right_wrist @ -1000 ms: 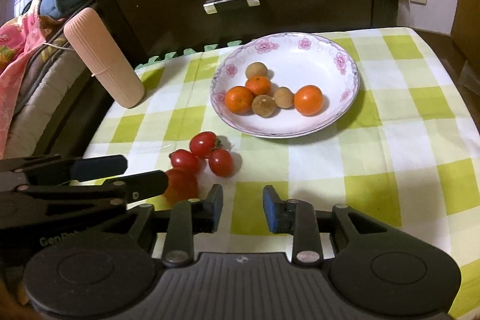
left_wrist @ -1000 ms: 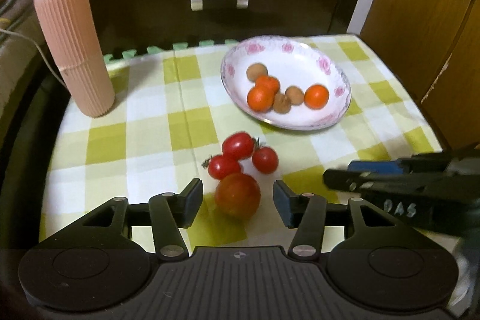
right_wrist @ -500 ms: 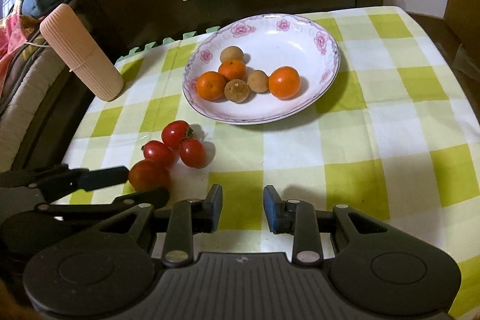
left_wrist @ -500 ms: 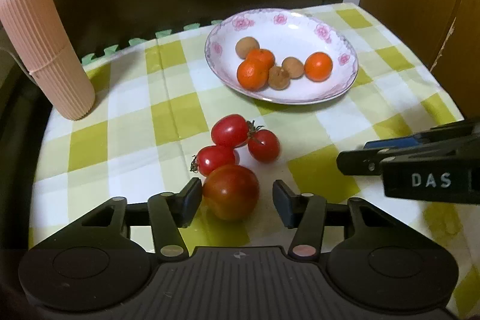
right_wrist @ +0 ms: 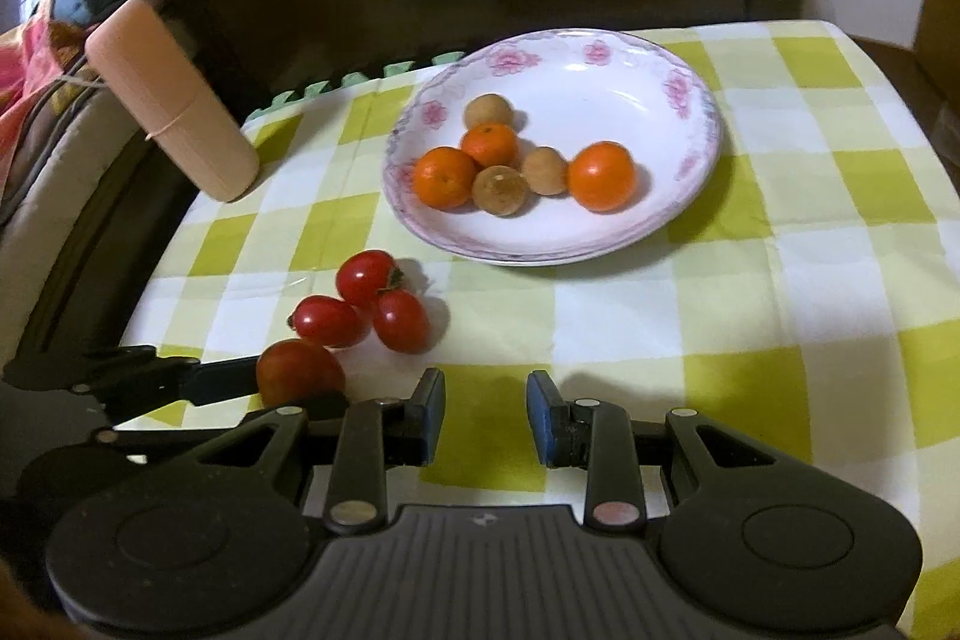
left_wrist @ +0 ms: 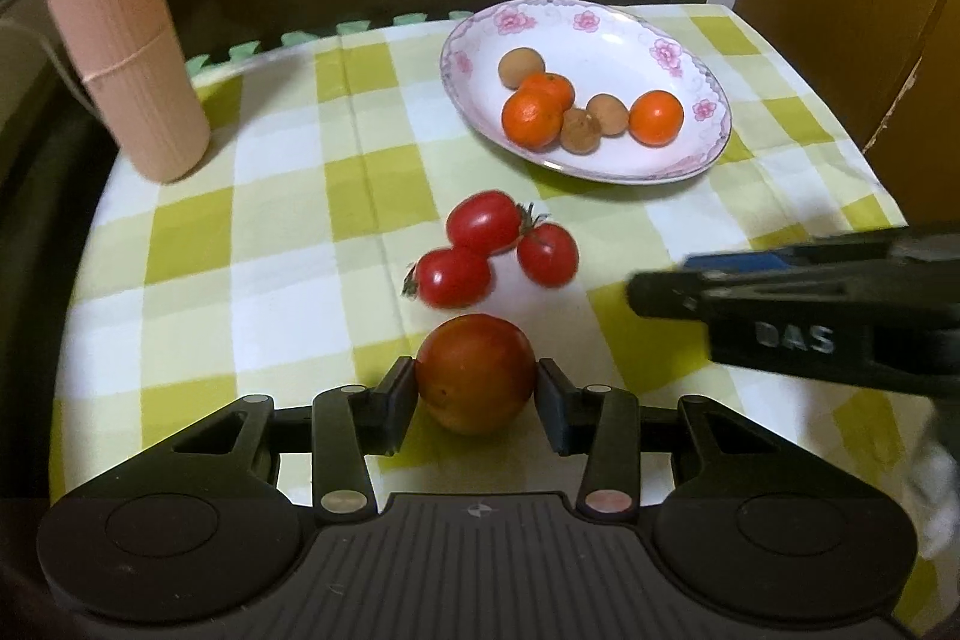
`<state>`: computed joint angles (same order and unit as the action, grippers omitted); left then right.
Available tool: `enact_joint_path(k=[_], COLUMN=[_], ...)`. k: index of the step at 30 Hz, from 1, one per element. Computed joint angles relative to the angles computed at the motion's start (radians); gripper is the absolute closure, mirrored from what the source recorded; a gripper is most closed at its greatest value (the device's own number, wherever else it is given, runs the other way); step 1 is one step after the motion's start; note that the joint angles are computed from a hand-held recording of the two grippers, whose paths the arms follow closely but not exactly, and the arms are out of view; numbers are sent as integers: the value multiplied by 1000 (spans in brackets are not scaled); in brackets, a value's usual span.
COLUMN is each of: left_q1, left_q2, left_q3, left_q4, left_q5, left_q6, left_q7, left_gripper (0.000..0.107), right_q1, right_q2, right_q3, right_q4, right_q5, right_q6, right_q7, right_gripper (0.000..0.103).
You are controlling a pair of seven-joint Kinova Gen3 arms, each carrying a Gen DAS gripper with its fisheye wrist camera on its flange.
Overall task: Organize fruits
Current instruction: 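Close the left tool on the large red tomato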
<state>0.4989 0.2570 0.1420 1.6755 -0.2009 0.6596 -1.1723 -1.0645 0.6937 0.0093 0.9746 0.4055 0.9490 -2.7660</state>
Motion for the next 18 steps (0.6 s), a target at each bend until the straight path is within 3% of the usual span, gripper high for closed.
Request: enact_joint_path(k=[8,18], left_q1=[-9,-24], left_q2=[-10,-2], left_q3=[4,5], left_q4=[7,-1], left_q5=[10,43], left_q6=[30,42], left_q7=[5,-8], left_gripper=[57,56], right_q1=[7,35], right_q2=[68,205], right_q3=[-17,0], right_q4=[-106,-342], right_q5=[2,-78], right_q6=[5,102], right_q7=[165,399], right_gripper=[74,74])
